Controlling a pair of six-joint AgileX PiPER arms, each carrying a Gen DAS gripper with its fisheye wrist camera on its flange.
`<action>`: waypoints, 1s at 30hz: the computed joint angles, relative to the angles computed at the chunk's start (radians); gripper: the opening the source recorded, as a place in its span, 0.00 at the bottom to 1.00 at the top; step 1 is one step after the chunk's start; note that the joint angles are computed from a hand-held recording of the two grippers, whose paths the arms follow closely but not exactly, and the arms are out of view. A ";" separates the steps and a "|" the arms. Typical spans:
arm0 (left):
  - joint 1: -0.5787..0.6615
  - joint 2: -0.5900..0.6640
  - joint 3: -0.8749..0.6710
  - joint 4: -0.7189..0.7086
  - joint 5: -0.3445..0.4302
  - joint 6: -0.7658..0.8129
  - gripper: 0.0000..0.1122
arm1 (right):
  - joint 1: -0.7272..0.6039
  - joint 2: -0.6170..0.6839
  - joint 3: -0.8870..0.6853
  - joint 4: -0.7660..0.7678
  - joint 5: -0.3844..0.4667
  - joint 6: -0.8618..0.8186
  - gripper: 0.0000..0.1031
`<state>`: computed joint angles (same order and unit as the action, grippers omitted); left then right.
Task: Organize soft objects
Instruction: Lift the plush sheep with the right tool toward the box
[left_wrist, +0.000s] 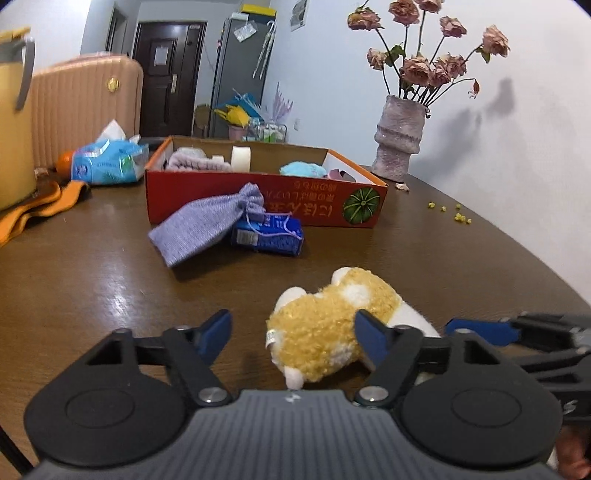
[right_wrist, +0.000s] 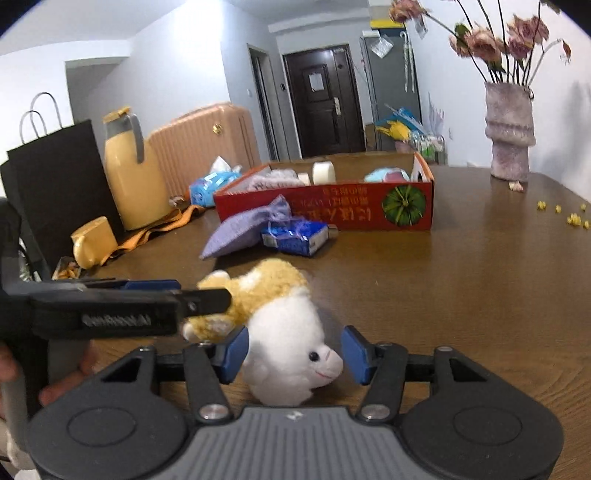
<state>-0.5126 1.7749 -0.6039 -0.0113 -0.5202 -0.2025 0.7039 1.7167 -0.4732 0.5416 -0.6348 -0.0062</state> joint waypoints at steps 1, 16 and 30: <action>0.011 0.003 0.000 0.047 -0.001 -0.040 0.55 | -0.010 0.009 -0.004 -0.026 0.007 0.024 0.54; 0.039 0.033 -0.019 0.175 -0.058 -0.151 0.40 | -0.063 0.052 -0.016 -0.170 -0.012 0.148 0.49; 0.129 0.156 -0.557 0.498 0.176 -0.399 0.38 | -0.370 0.045 -0.455 -0.551 0.302 0.017 0.47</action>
